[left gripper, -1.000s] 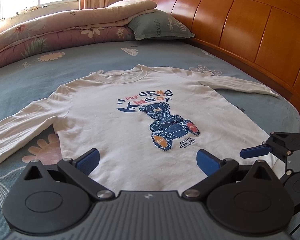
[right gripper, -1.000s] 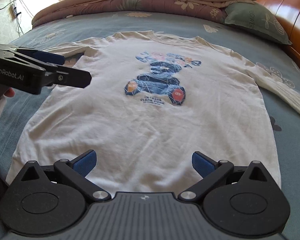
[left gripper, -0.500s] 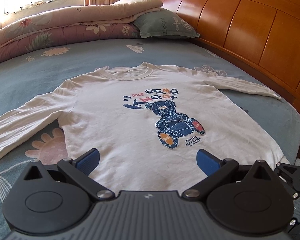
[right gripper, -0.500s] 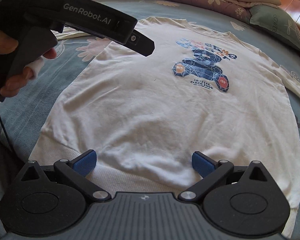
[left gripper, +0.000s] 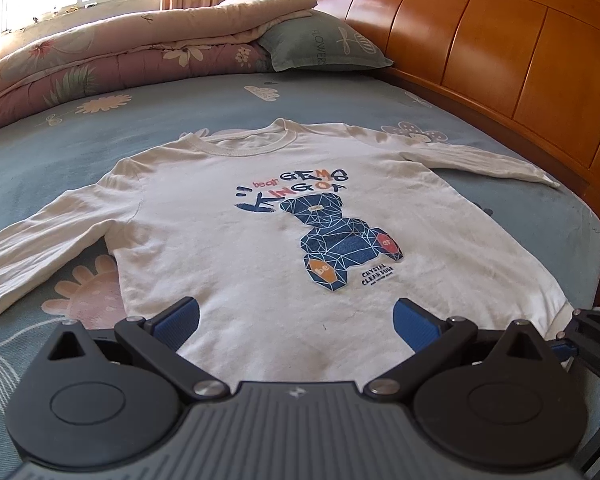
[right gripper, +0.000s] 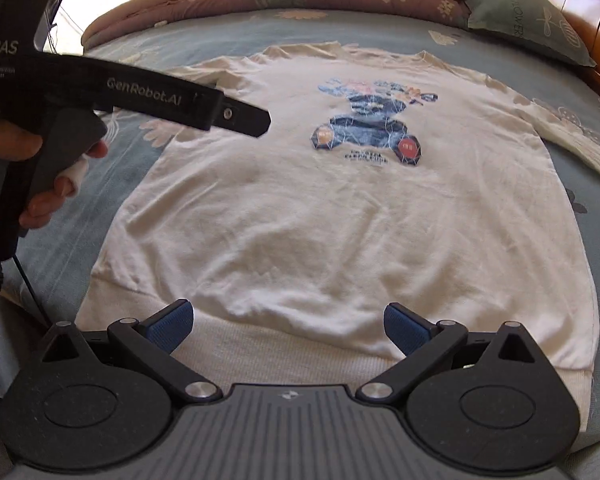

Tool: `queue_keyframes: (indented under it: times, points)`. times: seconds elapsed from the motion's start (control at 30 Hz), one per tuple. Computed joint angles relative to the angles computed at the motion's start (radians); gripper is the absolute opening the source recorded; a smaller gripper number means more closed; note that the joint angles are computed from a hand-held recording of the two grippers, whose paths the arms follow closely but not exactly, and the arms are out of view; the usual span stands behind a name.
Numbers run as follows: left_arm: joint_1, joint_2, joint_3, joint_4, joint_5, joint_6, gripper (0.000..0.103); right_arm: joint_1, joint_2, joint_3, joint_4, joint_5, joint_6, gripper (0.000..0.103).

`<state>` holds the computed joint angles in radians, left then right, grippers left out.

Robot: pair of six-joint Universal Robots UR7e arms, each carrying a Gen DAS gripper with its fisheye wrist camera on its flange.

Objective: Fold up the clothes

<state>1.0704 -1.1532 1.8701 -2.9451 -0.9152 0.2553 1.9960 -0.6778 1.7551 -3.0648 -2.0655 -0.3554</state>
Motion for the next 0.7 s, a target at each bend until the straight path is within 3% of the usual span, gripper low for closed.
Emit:
queue_keyframes:
  times: [0.17, 0.33, 0.53, 0.7]
  points:
    - [-0.001, 0.0, 0.002, 0.004, 0.001, 0.006, 0.102, -0.019, 0.016, -0.042, 0.064, 0.053, 0.069, 0.103]
    - [0.002, 0.002, -0.007, -0.003, -0.009, -0.001, 0.102, -0.017, -0.025, 0.007, 0.085, 0.055, 0.094, 0.103]
    - [-0.004, 0.005, 0.0, 0.003, -0.002, 0.008, 0.102, -0.021, 0.013, -0.023, -0.078, -0.001, 0.002, 0.103]
    - [-0.005, 0.011, -0.005, 0.015, -0.003, 0.007, 0.102, -0.054, 0.025, -0.045, -0.04, -0.04, 0.108, 0.103]
